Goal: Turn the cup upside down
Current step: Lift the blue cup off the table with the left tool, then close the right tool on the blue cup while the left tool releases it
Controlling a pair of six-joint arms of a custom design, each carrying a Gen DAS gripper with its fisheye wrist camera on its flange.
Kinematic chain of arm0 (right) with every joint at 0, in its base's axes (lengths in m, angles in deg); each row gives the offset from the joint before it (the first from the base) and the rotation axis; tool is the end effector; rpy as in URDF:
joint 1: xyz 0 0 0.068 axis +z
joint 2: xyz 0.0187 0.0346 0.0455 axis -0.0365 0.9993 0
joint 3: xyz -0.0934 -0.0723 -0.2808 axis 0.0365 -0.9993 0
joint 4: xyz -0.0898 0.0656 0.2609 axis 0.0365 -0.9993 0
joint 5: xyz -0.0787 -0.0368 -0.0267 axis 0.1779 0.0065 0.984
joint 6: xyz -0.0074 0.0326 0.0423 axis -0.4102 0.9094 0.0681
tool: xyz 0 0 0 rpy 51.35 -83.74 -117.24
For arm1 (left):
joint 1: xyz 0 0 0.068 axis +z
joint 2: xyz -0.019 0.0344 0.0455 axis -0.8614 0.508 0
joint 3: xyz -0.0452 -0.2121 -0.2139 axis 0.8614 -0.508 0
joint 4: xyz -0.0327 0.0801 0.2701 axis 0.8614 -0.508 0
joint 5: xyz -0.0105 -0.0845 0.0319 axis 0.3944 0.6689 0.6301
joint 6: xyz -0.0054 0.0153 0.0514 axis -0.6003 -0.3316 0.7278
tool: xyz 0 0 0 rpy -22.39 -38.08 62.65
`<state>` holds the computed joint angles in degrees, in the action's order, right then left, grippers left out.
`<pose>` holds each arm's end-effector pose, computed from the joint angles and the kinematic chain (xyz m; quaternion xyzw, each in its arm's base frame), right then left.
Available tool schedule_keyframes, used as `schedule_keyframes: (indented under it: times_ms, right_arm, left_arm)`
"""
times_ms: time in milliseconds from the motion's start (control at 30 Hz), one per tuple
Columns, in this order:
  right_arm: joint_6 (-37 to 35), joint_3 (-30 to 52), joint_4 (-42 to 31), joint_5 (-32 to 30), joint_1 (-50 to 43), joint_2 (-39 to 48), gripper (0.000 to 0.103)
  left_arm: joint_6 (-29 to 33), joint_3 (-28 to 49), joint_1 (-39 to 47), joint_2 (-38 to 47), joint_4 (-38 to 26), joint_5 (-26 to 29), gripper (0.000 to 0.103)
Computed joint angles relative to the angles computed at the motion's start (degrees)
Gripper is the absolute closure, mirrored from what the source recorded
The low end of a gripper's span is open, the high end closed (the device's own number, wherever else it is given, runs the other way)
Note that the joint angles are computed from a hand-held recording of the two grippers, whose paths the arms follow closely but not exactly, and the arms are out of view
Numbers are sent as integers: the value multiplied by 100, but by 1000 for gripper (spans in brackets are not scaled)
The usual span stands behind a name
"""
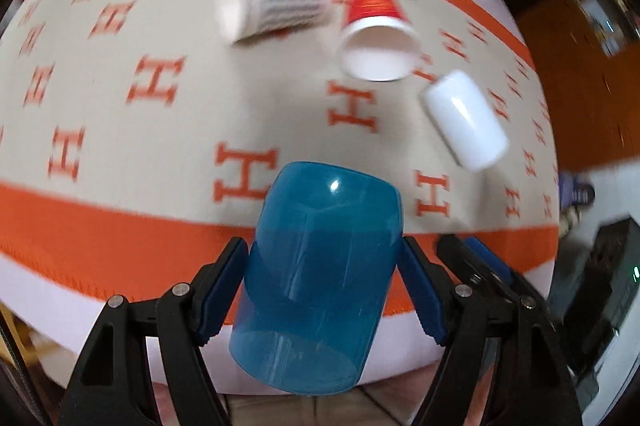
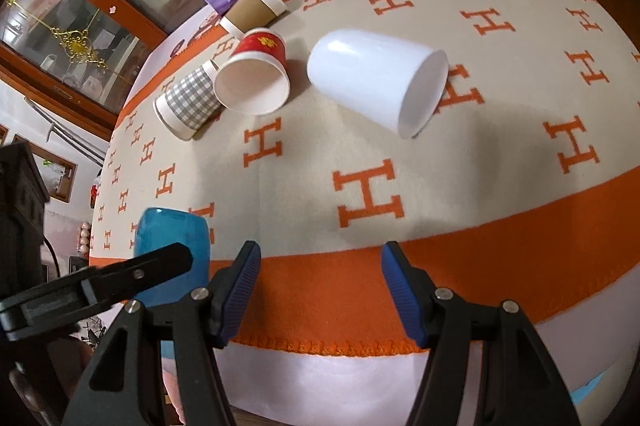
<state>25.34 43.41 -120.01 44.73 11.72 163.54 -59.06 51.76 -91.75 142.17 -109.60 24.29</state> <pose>0.3247 0.0940 0.2540 -0.0577 0.9649 0.2257 0.1214 0.3003 -0.1925 0.2508 -0.2004 0.9651 -0.1394 0.0949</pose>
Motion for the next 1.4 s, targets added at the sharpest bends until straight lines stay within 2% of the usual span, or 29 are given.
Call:
schedule_keyframes:
  times_ms: [167,267,400,600,900,1067,1300,1400]
  right_arm:
    - [-20,-116,-24,-16,49,7,40]
    - [-3,-152,-38,-95,46,26,40]
    - [29,-193,-29,-135,30,37,40]
    - [27,-217,-51,-135,26,-8,40]
    - [36,-190,-138,-128,73,-103,40]
    - [-1,-68,-320,-456,41,-127,40]
    - [-13,169,-563,-873,243,-146,40]
    - [49,257,-579,-1100,378,17,38]
  left_arm:
    - [-639,-318,-143,80,159,-461,28]
    - [-711,-450,-146,161,357,-358,27]
    - [-610,-577,-190,261,593,-261,24]
    - [-429,-490,-126,206,503,-198,15]
    - [199,-438,1,-313,216,-165,14]
    - [648,-381,-118,-793,-22,-694,14]
    - [1192,-506,-328,-1558,-317,-1951,14]
    - [1315,-705,-280,-1862,-341,-2109,14]
